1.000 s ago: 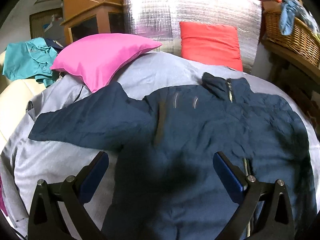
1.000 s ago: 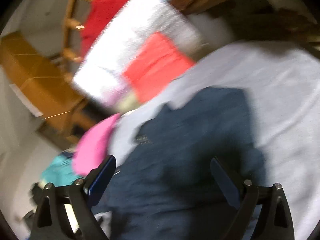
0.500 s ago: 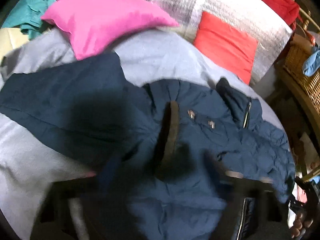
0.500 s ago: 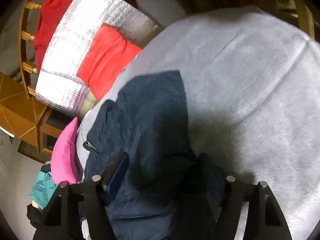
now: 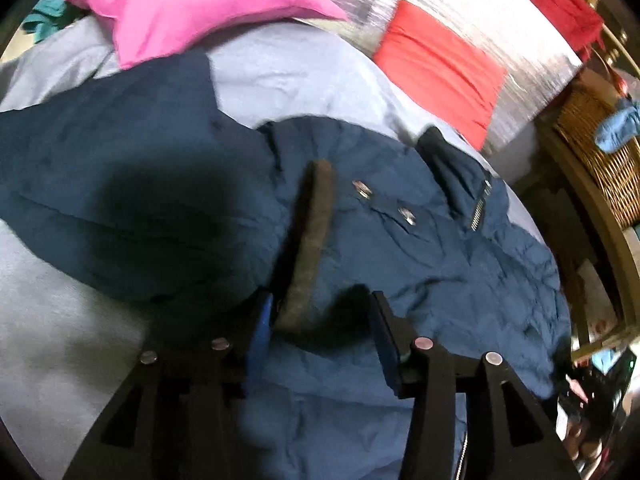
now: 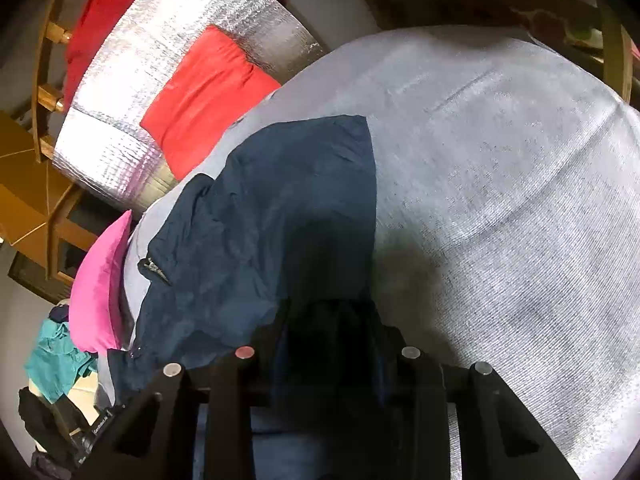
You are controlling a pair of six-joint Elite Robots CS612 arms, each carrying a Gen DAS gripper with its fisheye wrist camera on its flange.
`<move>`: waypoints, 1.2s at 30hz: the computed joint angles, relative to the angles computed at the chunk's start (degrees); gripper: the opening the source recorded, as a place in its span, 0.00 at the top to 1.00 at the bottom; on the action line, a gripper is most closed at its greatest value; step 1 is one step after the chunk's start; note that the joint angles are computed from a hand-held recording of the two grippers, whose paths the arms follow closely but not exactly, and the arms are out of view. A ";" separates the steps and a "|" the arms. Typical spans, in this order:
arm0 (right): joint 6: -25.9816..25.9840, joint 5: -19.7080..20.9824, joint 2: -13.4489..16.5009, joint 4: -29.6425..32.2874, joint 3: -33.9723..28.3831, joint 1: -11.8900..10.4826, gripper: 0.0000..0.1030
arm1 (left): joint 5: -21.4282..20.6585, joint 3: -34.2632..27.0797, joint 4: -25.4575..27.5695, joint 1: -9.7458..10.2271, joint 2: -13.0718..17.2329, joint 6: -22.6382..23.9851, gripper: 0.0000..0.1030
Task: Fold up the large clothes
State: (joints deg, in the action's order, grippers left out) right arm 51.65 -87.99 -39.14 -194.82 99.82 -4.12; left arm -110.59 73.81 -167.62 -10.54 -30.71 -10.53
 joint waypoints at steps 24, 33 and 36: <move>-8.01 -13.37 -4.09 1.35 2.90 5.46 0.26 | 0.31 7.13 -2.78 4.66 -6.17 -1.11 0.42; -8.81 -11.65 -4.86 -8.09 5.75 7.36 0.26 | -1.09 0.68 -13.27 11.80 0.27 -29.19 0.23; -10.07 -10.00 -4.03 -7.57 4.33 7.49 0.26 | -5.72 -4.32 -14.10 13.09 4.30 -36.58 0.23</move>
